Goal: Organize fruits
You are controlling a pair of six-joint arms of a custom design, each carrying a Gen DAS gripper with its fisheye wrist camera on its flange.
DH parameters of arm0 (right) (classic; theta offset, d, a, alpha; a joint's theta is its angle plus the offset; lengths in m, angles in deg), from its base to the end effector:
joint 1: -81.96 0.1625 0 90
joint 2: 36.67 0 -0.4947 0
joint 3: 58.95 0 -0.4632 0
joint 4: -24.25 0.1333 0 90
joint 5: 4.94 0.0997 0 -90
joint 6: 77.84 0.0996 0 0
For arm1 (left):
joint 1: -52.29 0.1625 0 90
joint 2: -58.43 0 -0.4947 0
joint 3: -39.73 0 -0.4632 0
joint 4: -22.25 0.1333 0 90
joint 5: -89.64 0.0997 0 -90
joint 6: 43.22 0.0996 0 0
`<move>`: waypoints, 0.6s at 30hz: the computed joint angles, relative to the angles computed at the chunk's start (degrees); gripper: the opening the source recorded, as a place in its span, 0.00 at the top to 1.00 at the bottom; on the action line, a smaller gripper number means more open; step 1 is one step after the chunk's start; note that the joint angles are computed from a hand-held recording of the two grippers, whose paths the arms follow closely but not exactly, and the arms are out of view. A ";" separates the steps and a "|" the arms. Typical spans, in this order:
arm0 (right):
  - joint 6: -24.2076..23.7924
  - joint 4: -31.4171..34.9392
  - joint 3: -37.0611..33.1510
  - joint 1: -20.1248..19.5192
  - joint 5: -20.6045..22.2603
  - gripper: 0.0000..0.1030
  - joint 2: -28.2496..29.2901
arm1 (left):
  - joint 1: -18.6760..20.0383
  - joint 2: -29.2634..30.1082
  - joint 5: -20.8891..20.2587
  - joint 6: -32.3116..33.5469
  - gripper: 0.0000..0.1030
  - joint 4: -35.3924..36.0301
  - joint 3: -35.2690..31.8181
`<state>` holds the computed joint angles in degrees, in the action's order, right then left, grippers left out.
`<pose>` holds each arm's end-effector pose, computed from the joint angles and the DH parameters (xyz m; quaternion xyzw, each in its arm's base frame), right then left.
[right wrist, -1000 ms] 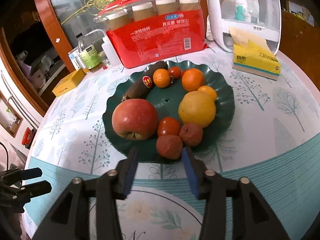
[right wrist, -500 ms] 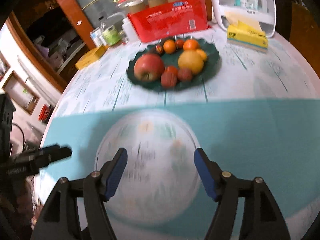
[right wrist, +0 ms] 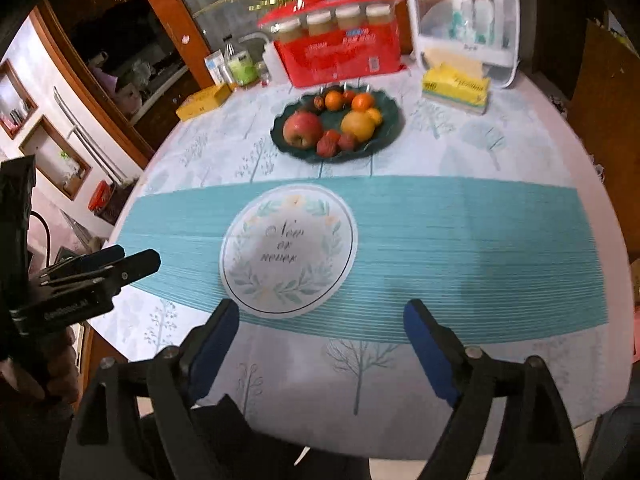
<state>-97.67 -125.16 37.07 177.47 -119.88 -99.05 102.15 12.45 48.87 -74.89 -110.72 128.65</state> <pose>0.1623 -0.7318 0.3062 0.1618 -0.9392 0.1898 0.2360 -0.3449 -0.7328 0.1377 0.0670 0.9067 -0.2445 0.3372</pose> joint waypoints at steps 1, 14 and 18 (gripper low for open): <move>0.37 0.02 0.08 0.21 -0.16 0.14 -0.43 | -0.55 -0.18 0.58 -0.27 0.17 -0.20 0.05; 0.04 -7.07 6.08 1.90 -0.72 0.09 -4.74 | -6.22 -0.47 8.91 -1.25 0.08 -3.03 3.61; -1.56 -9.78 7.79 2.24 -1.04 0.03 -5.04 | -6.73 -0.98 10.40 -2.99 0.00 -4.72 5.21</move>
